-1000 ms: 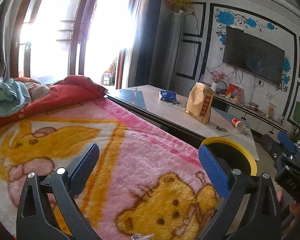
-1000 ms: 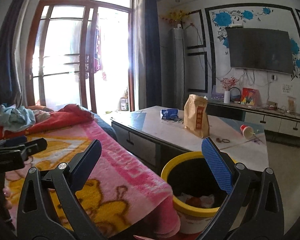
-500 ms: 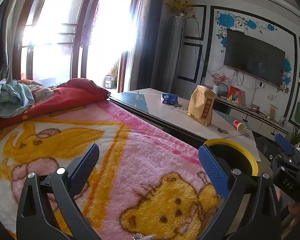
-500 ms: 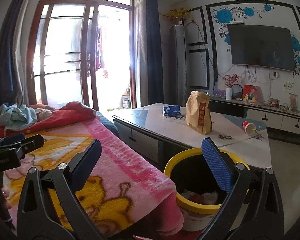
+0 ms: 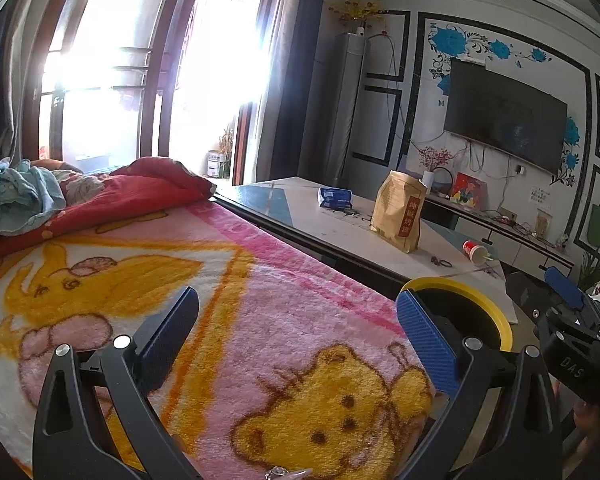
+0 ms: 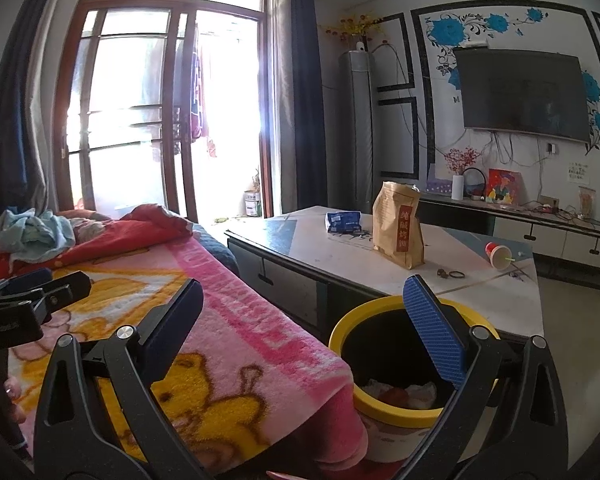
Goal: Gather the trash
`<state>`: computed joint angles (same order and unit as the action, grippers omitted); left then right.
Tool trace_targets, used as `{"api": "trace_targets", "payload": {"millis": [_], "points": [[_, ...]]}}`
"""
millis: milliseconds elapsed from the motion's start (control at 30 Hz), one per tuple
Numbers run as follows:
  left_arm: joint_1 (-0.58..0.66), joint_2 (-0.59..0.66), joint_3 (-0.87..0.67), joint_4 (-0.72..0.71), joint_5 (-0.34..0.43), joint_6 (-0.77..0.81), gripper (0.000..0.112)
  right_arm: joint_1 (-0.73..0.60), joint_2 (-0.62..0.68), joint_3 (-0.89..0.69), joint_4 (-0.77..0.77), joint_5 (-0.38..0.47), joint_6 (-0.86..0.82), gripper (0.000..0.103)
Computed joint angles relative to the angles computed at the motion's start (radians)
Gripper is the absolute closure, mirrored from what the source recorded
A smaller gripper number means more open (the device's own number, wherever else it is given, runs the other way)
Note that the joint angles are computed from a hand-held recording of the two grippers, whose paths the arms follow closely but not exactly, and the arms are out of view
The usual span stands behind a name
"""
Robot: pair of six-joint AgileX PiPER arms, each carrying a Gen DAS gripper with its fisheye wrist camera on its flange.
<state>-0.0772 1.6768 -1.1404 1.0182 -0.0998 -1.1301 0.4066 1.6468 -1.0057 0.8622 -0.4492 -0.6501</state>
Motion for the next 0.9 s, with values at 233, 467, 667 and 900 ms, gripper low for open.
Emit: {"api": "trace_targets", "payload": {"millis": [233,467,667,900], "points": [[0.000,0.001,-0.001,0.010,0.000,-0.010,0.016,0.007,-0.002,0.003,0.021,-0.014,-0.018,0.011],[-0.010,-0.002,0.005,-0.053,0.005,0.052,0.016,0.007,0.001,0.001,0.022,-0.015,-0.018,0.011],[-0.016,-0.001,0.005,-0.066,0.009,0.065,0.016,0.010,0.001,0.003,0.025,-0.019,-0.019,0.011],[-0.015,0.000,0.005,-0.052,0.010,0.051,0.016,0.012,0.000,0.007,0.031,-0.025,-0.021,0.011]]}}
